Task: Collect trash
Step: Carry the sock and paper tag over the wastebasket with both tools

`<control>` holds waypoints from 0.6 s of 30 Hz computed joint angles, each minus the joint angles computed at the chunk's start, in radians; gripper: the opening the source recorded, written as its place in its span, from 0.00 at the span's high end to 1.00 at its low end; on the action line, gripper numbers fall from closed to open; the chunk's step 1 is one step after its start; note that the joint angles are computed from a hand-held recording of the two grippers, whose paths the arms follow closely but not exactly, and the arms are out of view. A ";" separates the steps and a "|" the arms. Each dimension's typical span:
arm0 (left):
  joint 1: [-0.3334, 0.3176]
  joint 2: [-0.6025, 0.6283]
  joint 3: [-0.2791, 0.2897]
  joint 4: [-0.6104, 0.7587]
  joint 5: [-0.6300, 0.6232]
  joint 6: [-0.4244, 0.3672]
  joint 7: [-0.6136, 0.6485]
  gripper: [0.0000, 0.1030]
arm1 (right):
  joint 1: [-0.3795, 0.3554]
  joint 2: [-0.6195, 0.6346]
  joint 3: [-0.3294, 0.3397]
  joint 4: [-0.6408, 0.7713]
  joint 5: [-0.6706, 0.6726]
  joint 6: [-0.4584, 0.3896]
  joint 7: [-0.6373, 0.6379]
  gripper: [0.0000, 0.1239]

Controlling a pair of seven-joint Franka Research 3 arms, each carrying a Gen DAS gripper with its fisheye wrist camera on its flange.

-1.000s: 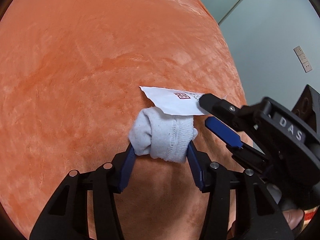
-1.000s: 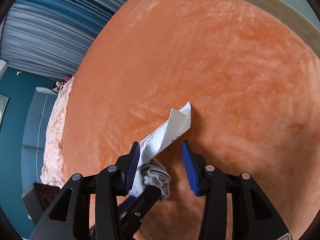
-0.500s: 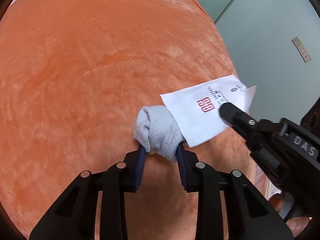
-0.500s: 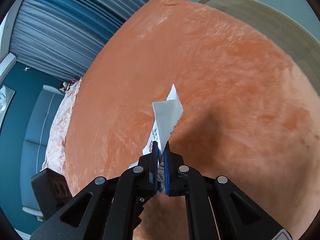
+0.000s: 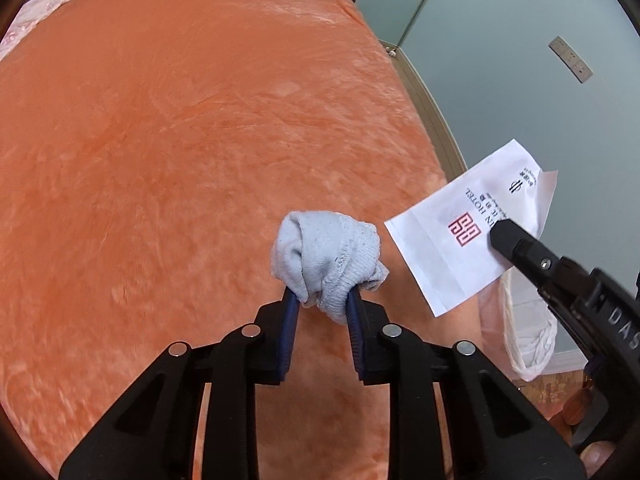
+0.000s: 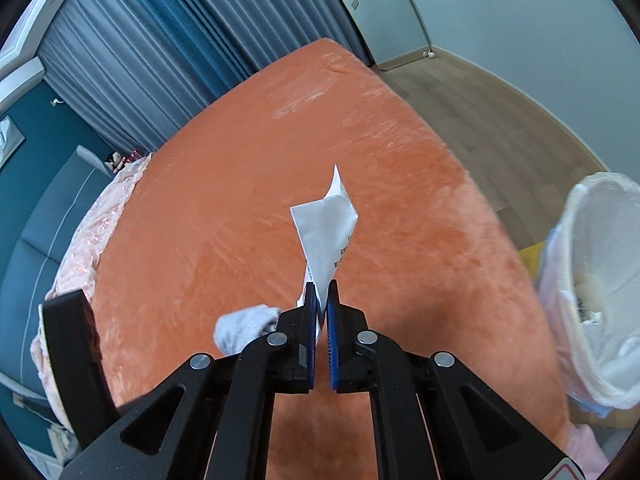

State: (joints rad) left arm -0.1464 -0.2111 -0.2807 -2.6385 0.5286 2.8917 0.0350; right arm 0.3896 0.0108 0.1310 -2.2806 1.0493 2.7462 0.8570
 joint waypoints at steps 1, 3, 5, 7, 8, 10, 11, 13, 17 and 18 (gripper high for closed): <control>-0.007 -0.006 -0.010 0.008 -0.001 -0.016 -0.005 0.78 | -0.005 -0.029 -0.005 -0.026 0.002 -0.003 -0.008 0.96; -0.031 -0.025 -0.025 0.019 -0.011 -0.050 -0.010 0.78 | -0.010 -0.078 -0.019 -0.073 0.014 -0.010 -0.021 0.96; -0.052 -0.037 -0.036 0.030 -0.019 -0.072 -0.016 0.78 | -0.014 -0.125 -0.037 -0.117 0.016 -0.016 -0.033 0.96; -0.072 -0.044 -0.053 0.049 -0.018 -0.100 -0.023 0.78 | -0.017 -0.169 -0.055 -0.156 0.018 -0.022 -0.042 0.96; -0.074 -0.036 -0.060 0.061 -0.007 -0.107 -0.032 0.78 | -0.018 -0.183 -0.065 -0.167 0.018 -0.027 -0.046 0.96; -0.093 -0.029 -0.073 0.087 0.003 -0.130 -0.044 0.78 | -0.023 -0.225 -0.082 -0.202 0.011 -0.035 -0.053 0.96; -0.104 -0.026 -0.077 0.098 0.005 -0.139 -0.048 0.78 | -0.024 -0.243 -0.088 -0.218 0.006 -0.036 -0.054 0.96; -0.117 -0.015 -0.082 0.118 0.018 -0.151 -0.061 0.78 | -0.028 -0.280 -0.105 -0.249 0.000 -0.042 -0.060 0.96; -0.154 0.021 -0.096 0.181 0.047 -0.195 -0.079 0.78 | -0.040 -0.343 -0.139 -0.297 -0.015 -0.061 -0.069 0.96; -0.164 0.031 -0.099 0.196 0.054 -0.205 -0.083 0.78 | -0.043 -0.358 -0.147 -0.307 -0.016 -0.066 -0.070 0.96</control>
State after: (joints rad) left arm -0.3105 -0.1805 -0.3794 -2.4421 0.5829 2.6870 -0.0483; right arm 0.3466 -0.3476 -0.0156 -2.5881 1.0331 2.6807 0.7872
